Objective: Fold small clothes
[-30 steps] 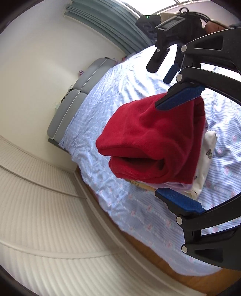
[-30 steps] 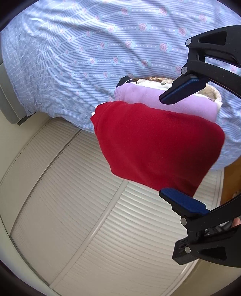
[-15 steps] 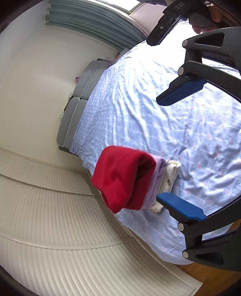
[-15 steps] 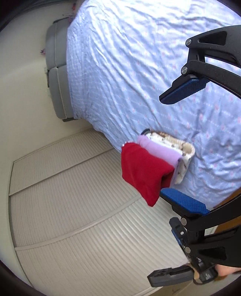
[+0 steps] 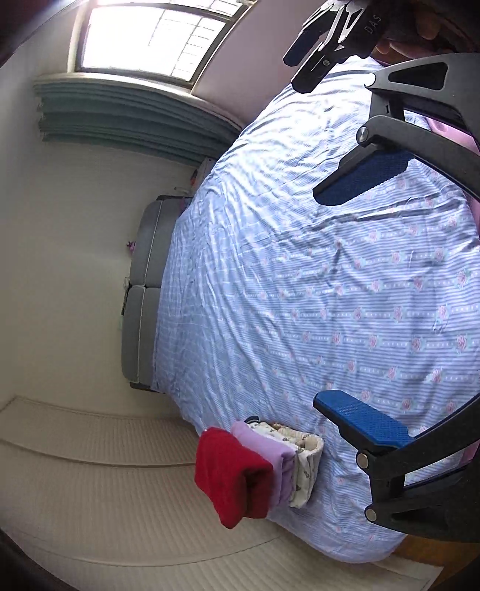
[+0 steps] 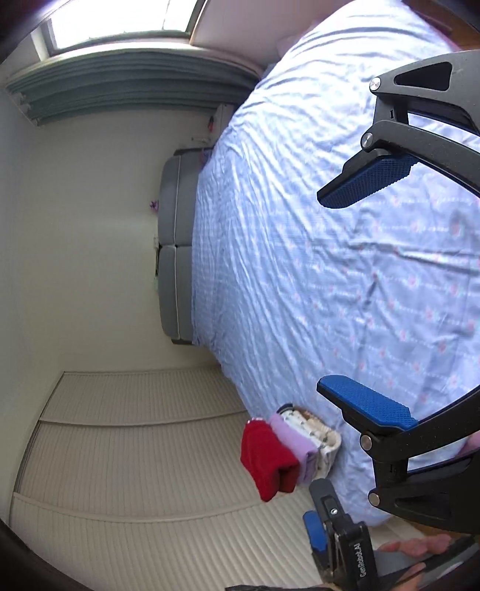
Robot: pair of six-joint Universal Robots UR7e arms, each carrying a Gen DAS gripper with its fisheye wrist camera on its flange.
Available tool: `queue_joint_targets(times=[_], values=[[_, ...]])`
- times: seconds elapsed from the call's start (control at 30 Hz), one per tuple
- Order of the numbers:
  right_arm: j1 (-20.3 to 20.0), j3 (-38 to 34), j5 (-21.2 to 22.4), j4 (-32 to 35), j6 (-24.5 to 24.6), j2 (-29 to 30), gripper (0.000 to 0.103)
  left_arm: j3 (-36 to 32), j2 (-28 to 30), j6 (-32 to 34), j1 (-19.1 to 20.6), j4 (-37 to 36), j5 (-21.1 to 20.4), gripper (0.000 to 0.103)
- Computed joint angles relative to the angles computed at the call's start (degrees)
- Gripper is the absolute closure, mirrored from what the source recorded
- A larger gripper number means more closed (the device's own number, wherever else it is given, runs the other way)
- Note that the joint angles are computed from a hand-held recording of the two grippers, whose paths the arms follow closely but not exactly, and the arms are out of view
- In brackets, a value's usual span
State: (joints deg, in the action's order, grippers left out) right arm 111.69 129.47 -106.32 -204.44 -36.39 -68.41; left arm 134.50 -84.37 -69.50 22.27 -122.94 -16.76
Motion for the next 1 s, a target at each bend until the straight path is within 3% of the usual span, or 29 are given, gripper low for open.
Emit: queue_joint_targets(times=[0.27, 0.47, 0.67, 0.93, 1.0], values=[[-4.2, 7.7, -2.5, -7.1, -3.4, -7.8, 0.010, -3.9, 7.9, -9.0, -3.5, 10.3, -0.4, 0.000], [-5.1, 9.1, -2.9, -9.2, -4.6, -9.1, 0.010, -5.3, 8.9, -17.2, -4.5, 19.1, -1.4, 0.000], [-5.5, 9.6, -2.7, -6.6, -2.8, -9.6, 0.010, -6.0, 9.1, -23.4, -5.0, 26.1, -3.5, 0.000], [-4.9, 9.9, -4.2, -3.5, -1.6, -10.5, 0.010, -5.8, 8.8, -26.8, -5.2, 28.8, -6.7, 0.000], [-4.5, 9.9, -4.9, -2.7, -1.1, -11.0, 0.010, -5.4, 8.4, -25.3, -5.1, 26.7, -7.8, 0.000]])
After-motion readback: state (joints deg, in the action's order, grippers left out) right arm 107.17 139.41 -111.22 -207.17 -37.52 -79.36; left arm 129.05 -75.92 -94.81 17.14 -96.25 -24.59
